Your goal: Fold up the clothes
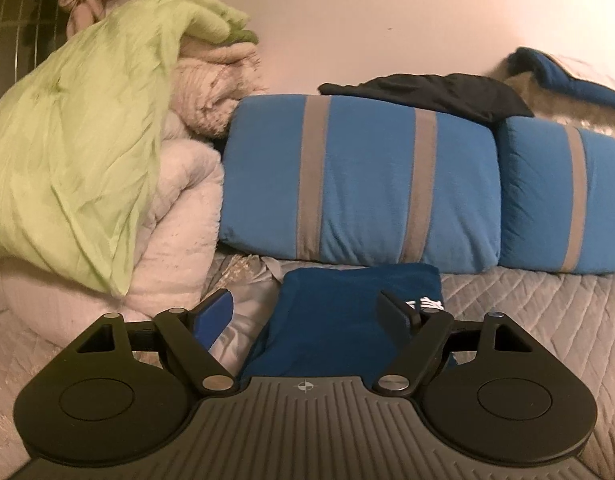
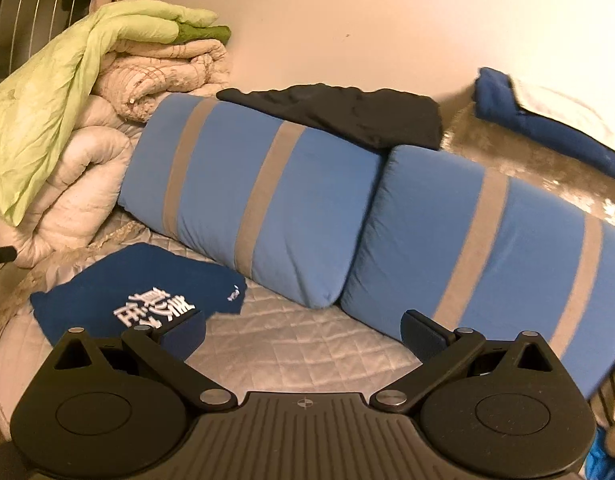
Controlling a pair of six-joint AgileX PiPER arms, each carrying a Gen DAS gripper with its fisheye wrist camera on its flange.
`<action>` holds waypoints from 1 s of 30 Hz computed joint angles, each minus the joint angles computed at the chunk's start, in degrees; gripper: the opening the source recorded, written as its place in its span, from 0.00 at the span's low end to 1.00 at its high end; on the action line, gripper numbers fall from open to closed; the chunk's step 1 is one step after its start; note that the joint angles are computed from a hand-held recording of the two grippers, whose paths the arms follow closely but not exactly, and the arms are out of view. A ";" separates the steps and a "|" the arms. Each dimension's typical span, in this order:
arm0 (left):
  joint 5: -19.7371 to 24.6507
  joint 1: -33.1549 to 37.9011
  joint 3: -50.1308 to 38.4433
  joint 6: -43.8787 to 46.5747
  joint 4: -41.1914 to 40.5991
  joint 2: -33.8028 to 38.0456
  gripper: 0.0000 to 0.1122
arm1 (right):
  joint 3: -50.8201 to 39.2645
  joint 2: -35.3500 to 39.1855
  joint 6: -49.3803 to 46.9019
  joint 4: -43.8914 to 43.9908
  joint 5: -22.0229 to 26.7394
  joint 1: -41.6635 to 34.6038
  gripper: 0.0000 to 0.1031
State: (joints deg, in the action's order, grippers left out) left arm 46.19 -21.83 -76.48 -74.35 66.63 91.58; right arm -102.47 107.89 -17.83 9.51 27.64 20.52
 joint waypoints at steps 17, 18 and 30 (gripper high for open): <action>6.57 -10.75 -18.17 14.97 -9.87 10.90 0.73 | 31.12 -18.11 -20.46 21.79 -7.98 -15.63 1.00; 6.63 -10.79 -18.60 15.28 -10.30 11.41 0.73 | 32.23 -18.57 -22.24 23.41 -8.13 -16.58 1.00; 4.54 -6.14 -14.71 18.18 -18.54 13.62 0.73 | 41.14 -18.56 -28.27 28.11 -11.68 -24.39 1.00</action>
